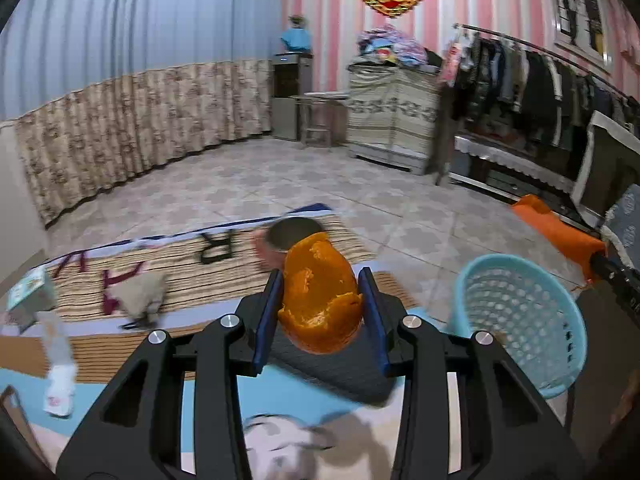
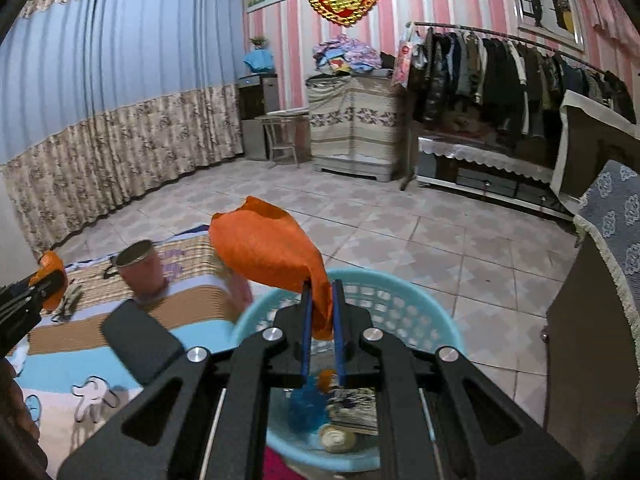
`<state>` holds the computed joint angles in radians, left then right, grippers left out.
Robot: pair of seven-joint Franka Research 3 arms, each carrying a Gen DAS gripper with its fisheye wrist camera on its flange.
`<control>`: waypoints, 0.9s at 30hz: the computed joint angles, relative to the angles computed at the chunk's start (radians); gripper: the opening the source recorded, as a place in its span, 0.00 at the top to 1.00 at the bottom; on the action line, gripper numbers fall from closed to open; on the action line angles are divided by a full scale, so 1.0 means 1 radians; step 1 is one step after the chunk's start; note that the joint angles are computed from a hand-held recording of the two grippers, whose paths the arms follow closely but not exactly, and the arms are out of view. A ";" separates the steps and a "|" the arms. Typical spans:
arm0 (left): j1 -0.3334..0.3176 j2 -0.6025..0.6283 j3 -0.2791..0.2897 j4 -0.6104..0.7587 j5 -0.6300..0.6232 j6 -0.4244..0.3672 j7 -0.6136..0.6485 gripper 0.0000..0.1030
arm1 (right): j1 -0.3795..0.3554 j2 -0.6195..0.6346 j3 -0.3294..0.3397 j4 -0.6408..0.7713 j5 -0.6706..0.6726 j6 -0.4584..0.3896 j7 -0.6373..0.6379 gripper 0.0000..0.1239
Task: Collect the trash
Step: 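Carry the orange peel and snack bag over the light-blue basket with both tools, then open the left tool to drop the peel while the right tool drops the snack bag into the basket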
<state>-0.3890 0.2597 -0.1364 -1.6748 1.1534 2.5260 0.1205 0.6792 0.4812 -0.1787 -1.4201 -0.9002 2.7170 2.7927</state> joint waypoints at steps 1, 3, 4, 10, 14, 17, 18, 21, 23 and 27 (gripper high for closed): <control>-0.002 0.030 -0.006 0.034 -0.010 0.009 0.021 0.64 | -0.006 0.001 -0.001 -0.001 0.008 -0.003 0.001 0.92; -0.020 0.085 -0.006 0.098 -0.027 0.012 0.058 0.64 | -0.015 -0.004 -0.006 -0.018 0.017 -0.005 0.017 0.92; -0.032 0.124 -0.006 0.145 -0.040 0.013 0.088 0.64 | -0.026 -0.007 -0.005 -0.029 0.028 0.000 0.020 0.92; -0.101 0.255 0.025 0.304 -0.118 0.050 0.194 0.64 | -0.055 -0.021 -0.011 -0.074 0.050 0.015 0.039 0.92; -0.144 0.333 0.052 0.403 -0.166 0.062 0.264 0.64 | -0.081 -0.015 -0.005 -0.088 0.092 0.035 0.030 0.92; -0.169 0.387 0.069 0.472 -0.214 0.062 0.326 0.64 | -0.080 -0.014 -0.015 -0.100 0.105 0.052 0.038 0.92; -0.176 0.405 0.073 0.495 -0.232 0.061 0.349 0.64 | -0.079 -0.015 -0.016 -0.103 0.112 0.056 0.040 0.92; -0.196 0.456 0.084 0.567 -0.289 0.043 0.420 0.64 | -0.085 -0.010 -0.018 -0.107 0.137 0.066 0.029 0.92; -0.210 0.490 0.094 0.617 -0.320 0.036 0.458 0.63 | -0.084 -0.003 -0.023 -0.106 0.149 0.074 0.023 0.92; -0.219 0.535 0.102 0.685 -0.383 0.030 0.516 0.62 | -0.090 0.019 -0.021 -0.099 0.191 0.091 -0.015 0.92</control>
